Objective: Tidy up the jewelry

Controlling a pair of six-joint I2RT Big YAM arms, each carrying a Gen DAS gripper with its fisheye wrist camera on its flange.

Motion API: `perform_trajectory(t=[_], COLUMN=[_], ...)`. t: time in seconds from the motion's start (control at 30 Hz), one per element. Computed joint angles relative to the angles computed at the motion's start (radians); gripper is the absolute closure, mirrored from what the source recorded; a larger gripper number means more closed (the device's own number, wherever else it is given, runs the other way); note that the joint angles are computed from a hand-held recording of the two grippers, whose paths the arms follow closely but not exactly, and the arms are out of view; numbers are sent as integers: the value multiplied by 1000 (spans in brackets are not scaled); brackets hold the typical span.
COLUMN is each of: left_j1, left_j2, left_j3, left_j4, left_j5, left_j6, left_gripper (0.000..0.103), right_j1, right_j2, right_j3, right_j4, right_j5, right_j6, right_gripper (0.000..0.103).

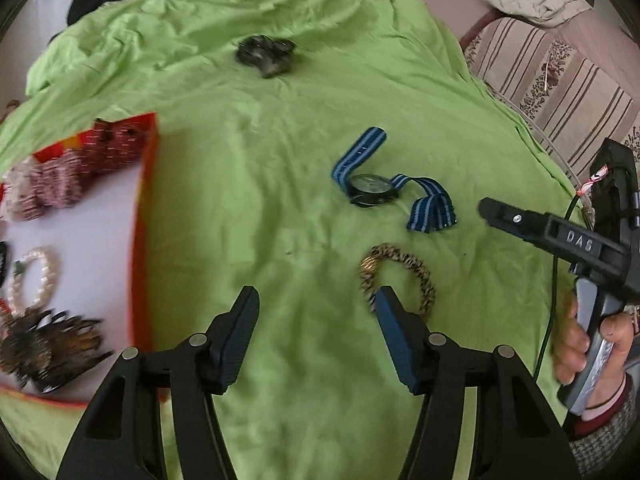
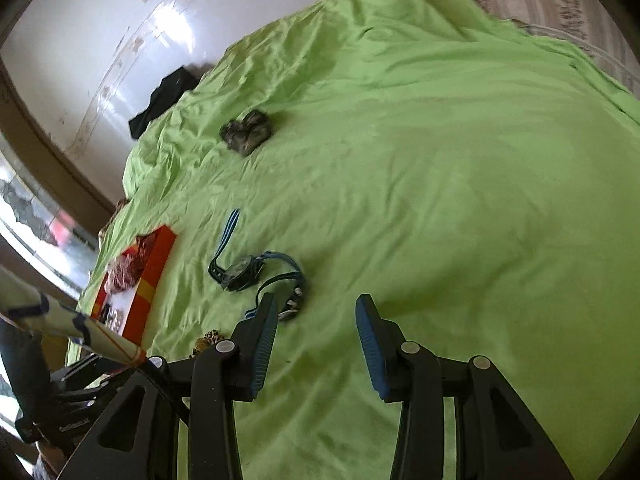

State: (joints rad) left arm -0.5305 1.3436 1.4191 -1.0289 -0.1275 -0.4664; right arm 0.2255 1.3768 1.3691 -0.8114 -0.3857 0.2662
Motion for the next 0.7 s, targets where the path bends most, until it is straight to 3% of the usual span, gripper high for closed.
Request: perform_trajectory(t=[0.2,0.3,0.33,0.37,0.4,0.47,0.53,0.6,0.7], left_j1=[2,-11,-14,-18,-15,15,42,63,90], left_j2=[62,91,96,102,99,73,44,13,-23], left_j3=[31,45,47,54,52,28,5,-18,-49], left_j4=[24,14,8,-10,-19,-10,-17,-24,-16], left_j5=[79,69,53,16,1,47,37,9,47], left_j6=[35,54,57,55,48,19,-10,-14,-11], left_gripper=[49,51,64,84,90,96,100,100,100], right_j1=[5,-4,-6,-6,-6,-7,-7,-10,-24], right_j2=[37,41,40,39,39,37,34,29,17], right_j3=[22,22,21,20,19,17,16,11,-1], right_j4=[-15,-12,-11,-9,-8,-8,-4,8,35], right_j5=[-18,-34,-36,-35,-34,-28,-15,3,22], right_j6=[-16,-4,-1,1,1,-1,2,17,50], right_gripper=[59,59,59,59,59,59,59,59,59])
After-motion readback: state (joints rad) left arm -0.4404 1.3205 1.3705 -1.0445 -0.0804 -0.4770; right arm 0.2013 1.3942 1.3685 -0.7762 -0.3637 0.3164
